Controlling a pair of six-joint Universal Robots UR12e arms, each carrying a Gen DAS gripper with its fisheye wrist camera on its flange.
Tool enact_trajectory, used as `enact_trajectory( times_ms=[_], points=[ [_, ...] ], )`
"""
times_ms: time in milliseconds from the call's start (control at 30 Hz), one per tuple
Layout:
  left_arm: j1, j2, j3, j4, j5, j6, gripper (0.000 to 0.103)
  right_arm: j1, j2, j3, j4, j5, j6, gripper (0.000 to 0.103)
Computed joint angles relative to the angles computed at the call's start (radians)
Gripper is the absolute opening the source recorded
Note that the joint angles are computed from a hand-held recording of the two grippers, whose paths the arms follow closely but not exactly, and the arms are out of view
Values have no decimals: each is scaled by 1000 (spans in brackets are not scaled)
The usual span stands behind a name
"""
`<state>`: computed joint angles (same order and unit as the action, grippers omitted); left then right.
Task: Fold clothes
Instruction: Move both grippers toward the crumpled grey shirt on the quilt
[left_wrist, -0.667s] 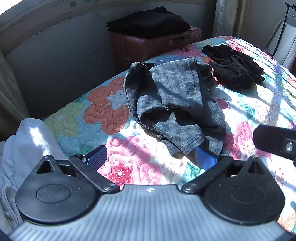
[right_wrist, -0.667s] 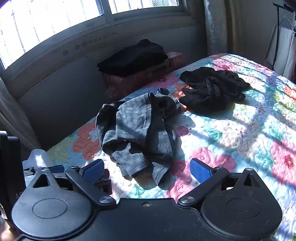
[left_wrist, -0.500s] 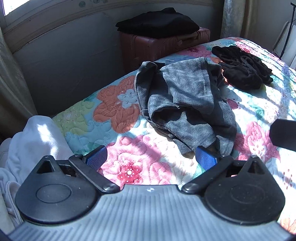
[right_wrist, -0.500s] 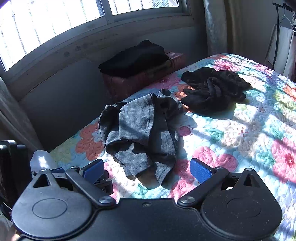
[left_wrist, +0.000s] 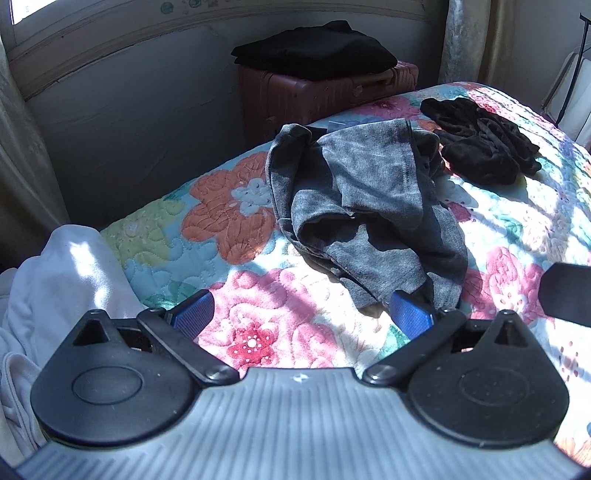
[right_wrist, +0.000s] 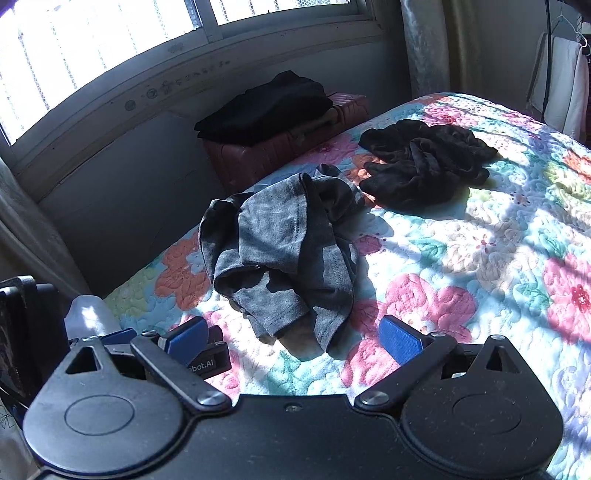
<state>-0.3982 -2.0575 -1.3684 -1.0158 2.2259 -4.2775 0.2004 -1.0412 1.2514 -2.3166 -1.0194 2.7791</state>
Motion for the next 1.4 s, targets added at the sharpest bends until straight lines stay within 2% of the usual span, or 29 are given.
enact_trajectory(
  times_ms=[233, 533, 733, 900, 1233, 1400],
  points=[
    [-1, -4, 9, -19, -2, -4, 103, -4, -11, 15, -43, -13, 13, 101],
    [-7, -11, 22, -43, 11, -4, 103, -11, -22, 24, -25, -26, 7, 101],
    [-18, -28, 59, -125, 67, -39, 103, -13, -22, 18, -17, -50, 50, 101],
    [-24, -38, 75, -148, 89, -16, 103, -17, -22, 14, 11, -44, 62, 101],
    [-16, -24, 47, -93, 48, -31, 103, -20, -20, 6, 45, -38, 55, 101],
    [-19, -33, 66, -127, 61, -15, 103, -18, -23, 9, 44, -36, 45, 101]
  ],
)
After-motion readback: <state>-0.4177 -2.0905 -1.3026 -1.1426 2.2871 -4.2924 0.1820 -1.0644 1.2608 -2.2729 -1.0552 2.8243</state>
